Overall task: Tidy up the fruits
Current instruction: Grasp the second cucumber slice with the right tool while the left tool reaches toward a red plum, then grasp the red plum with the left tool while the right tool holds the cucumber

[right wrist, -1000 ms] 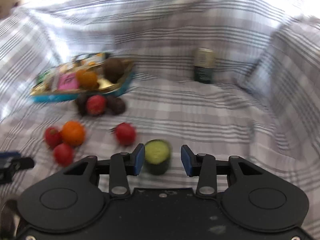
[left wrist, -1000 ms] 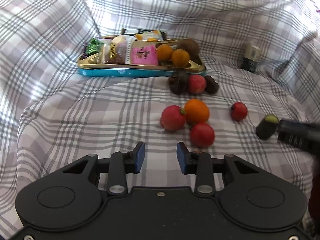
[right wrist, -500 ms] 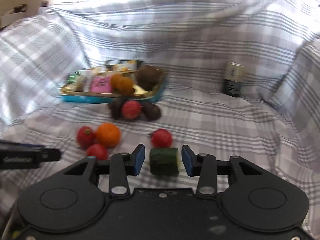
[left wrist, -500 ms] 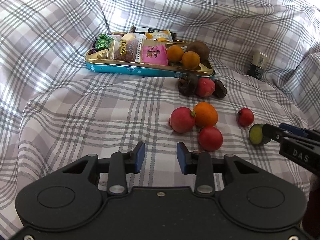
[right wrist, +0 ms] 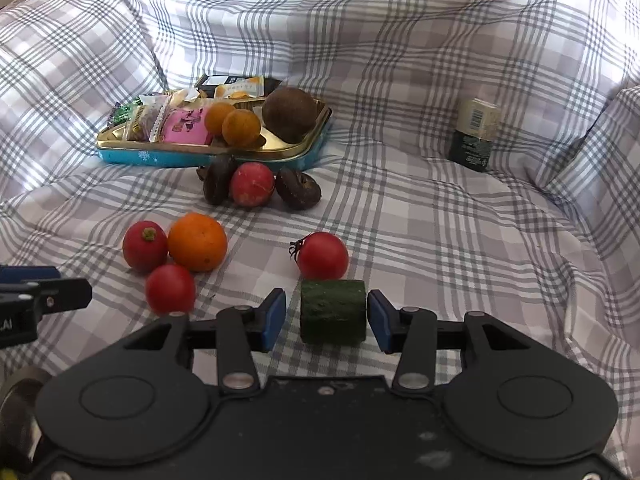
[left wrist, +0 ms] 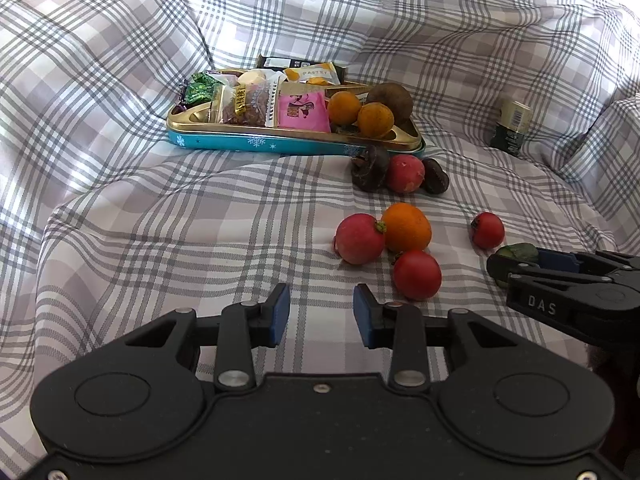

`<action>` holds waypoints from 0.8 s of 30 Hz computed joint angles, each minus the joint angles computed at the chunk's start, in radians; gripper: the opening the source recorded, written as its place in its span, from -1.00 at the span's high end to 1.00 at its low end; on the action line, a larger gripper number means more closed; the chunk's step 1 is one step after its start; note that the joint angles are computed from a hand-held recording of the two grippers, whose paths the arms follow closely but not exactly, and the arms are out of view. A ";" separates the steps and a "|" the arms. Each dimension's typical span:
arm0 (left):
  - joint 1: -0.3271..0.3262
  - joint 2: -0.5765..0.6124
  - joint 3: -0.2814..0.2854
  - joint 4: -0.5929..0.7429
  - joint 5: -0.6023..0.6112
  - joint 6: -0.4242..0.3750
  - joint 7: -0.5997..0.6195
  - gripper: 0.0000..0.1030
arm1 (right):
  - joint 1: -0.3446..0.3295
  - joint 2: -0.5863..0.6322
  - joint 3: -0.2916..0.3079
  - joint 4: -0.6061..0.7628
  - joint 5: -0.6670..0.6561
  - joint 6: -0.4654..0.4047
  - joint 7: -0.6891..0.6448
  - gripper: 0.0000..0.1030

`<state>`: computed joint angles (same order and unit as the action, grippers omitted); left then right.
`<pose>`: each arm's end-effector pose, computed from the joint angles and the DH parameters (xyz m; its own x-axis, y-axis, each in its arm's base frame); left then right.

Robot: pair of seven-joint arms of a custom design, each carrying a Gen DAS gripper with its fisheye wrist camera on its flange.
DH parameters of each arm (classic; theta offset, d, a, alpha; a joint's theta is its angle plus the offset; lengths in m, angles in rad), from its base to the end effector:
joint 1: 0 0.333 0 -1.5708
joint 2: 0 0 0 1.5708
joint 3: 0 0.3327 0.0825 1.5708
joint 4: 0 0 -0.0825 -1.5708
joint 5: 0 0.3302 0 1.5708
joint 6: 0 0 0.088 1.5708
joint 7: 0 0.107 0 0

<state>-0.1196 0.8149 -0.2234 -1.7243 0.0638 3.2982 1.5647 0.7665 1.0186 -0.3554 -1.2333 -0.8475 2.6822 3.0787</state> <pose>0.6615 -0.2038 0.2693 -0.3141 -0.9406 0.1288 -0.7039 0.1397 -0.6964 0.6362 0.4079 0.2436 -0.1770 -0.9828 0.0536 -0.6417 0.0739 -0.7634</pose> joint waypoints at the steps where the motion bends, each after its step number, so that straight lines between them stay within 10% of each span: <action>1: -0.001 0.000 0.001 0.003 -0.001 -0.007 -0.001 0.14 | 0.000 0.002 -0.002 0.000 0.001 0.001 0.005 0.08; 24: -0.108 0.174 0.063 0.377 0.014 -0.205 0.044 0.02 | 0.020 -0.056 -0.055 -0.109 -0.046 0.084 0.189 0.28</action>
<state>-0.2278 0.9891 -0.1600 -1.3470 0.0776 3.0933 1.6087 0.7865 0.9624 -0.4107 -1.3423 -0.8933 2.7661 3.2674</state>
